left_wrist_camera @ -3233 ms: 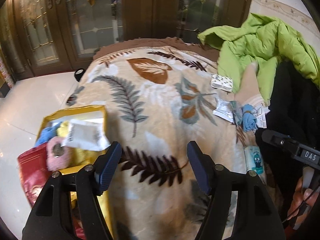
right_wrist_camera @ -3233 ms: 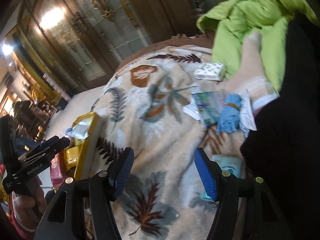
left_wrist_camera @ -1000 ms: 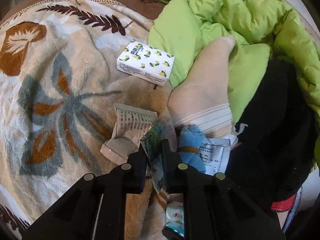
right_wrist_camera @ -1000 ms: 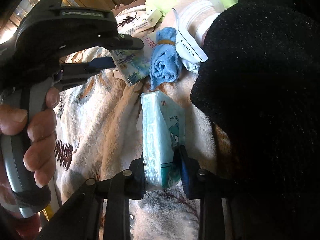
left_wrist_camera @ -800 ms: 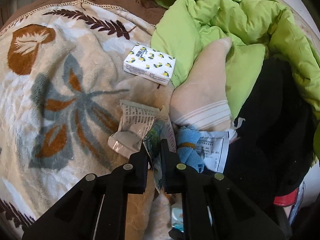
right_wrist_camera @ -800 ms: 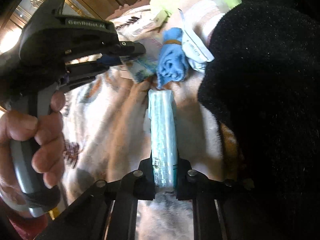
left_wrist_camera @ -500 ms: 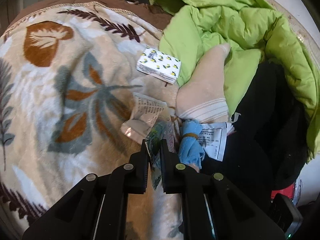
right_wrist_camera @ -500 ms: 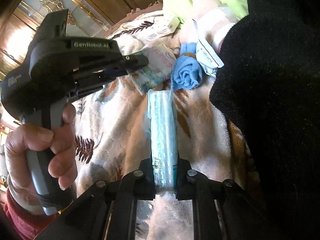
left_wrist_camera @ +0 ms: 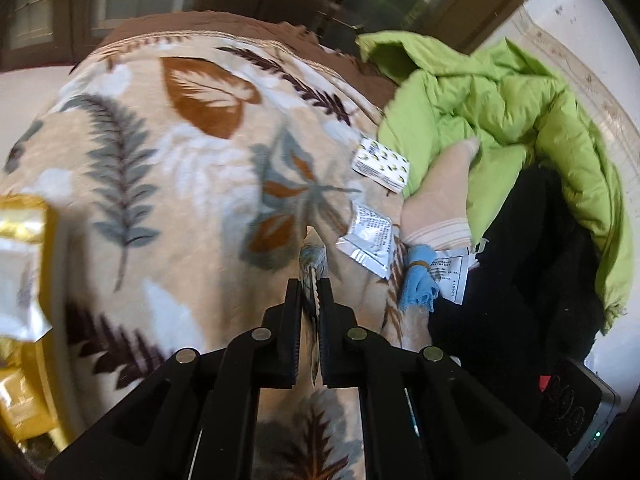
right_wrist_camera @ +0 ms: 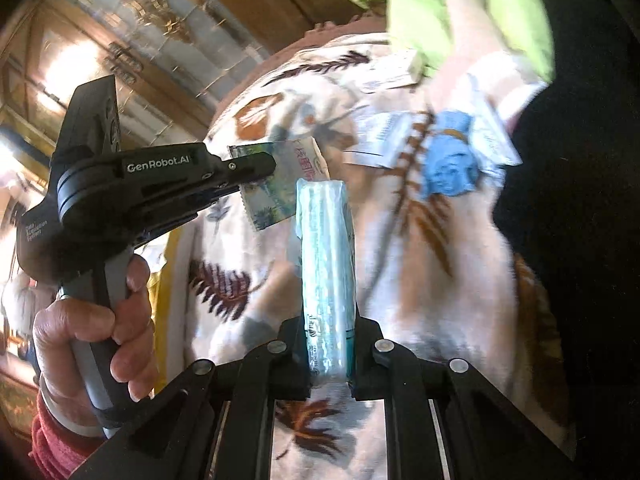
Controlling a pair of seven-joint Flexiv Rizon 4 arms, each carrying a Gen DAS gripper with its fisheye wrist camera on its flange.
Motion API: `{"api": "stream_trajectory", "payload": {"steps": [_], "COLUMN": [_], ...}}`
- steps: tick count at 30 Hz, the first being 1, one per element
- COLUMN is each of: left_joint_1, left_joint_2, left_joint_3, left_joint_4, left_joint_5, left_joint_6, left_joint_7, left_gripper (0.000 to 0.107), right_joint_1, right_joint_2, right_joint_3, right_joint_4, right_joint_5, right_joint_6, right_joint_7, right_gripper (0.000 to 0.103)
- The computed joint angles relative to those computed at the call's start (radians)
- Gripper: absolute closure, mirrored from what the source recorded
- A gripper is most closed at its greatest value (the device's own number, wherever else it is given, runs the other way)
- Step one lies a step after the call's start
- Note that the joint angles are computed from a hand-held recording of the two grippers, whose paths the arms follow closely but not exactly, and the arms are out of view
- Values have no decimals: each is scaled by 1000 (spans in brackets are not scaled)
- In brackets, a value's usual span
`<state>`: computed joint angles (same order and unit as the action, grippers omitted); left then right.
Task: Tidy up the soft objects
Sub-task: 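Carry the wrapper and teal packet into the white box and release both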
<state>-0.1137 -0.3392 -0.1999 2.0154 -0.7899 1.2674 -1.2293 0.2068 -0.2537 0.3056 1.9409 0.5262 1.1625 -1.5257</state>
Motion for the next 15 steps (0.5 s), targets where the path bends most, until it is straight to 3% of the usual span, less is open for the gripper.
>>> {"api": "stream_trajectory", "payload": {"steps": [7,15], "left_joint_1": [4,21], "left_joint_2": [132,260], "left_joint_3": [29,164], "left_joint_4": [123,245], "left_joint_5": [-99,-16], "left_joint_6": [61,76], "left_joint_7": [56,5], "left_gripper": [102,102], "right_joint_1": [35,93], "right_joint_2": [-24,-70], "right_joint_3": [31,53], "right_joint_4": [-52,-139], "right_joint_5": [-19,-57], "right_joint_6": [-18,-66], "right_joint_7": [-33,-55], "right_gripper": [91,91]}}
